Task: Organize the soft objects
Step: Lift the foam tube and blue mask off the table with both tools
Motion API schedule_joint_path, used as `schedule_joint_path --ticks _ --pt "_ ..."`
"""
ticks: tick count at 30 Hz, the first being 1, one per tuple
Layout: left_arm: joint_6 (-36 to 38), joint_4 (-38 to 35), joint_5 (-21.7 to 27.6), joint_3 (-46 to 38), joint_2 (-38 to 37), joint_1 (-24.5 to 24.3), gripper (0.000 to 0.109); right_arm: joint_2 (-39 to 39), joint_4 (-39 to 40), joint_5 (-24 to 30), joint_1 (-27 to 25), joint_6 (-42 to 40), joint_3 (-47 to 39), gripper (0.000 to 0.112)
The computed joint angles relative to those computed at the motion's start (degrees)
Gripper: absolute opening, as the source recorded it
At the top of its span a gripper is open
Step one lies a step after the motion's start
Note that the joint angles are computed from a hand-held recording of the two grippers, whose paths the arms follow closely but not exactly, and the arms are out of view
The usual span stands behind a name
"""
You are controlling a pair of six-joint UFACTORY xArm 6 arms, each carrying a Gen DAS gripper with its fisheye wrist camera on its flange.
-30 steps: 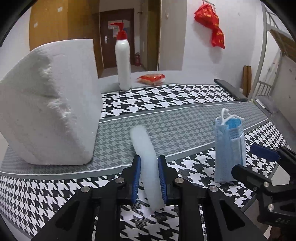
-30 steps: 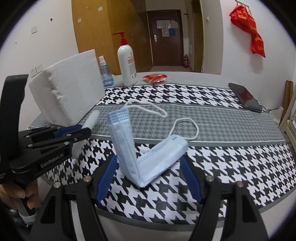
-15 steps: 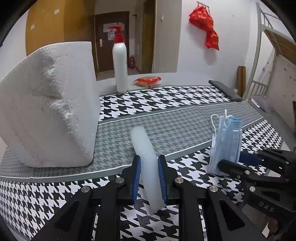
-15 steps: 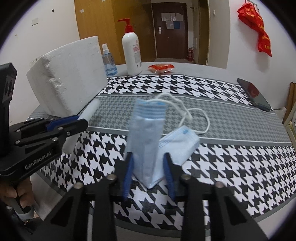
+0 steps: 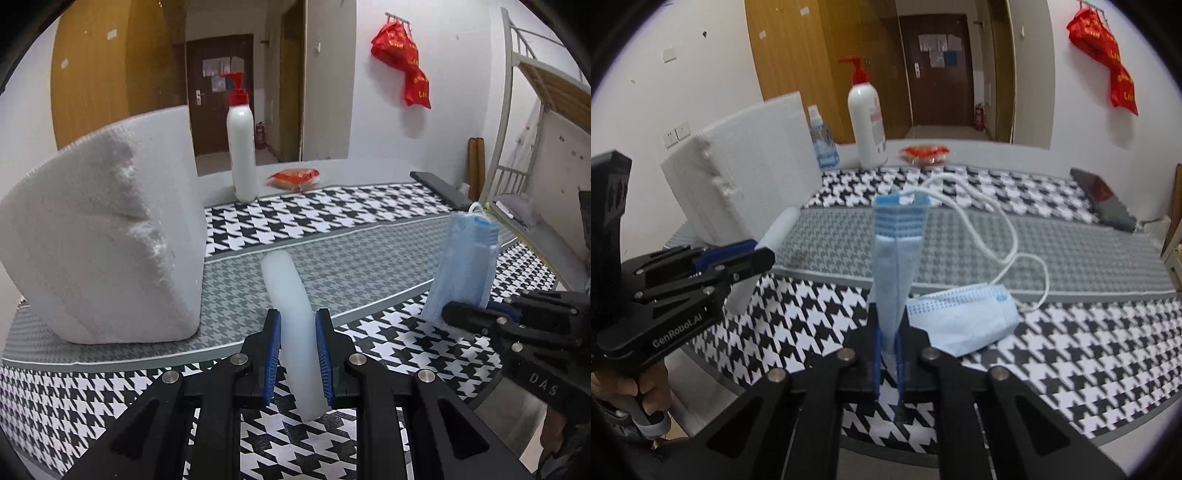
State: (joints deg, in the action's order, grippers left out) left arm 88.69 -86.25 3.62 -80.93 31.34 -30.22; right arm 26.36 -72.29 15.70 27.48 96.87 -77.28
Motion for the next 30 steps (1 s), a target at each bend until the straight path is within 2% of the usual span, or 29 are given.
schedule_joint_path --ticks 9,30 --pt "13.6 -13.3 0.2 1.4 -3.9 0.0 0.021 -4.1 -7.5 3.3 1.8 6.3 2.1 0.009" --pt "42.4 -40.2 1.5 7.0 -13.9 1.7 0.021 -10.0 -15.6 8.7 6.1 11.7 4.1 0.009"
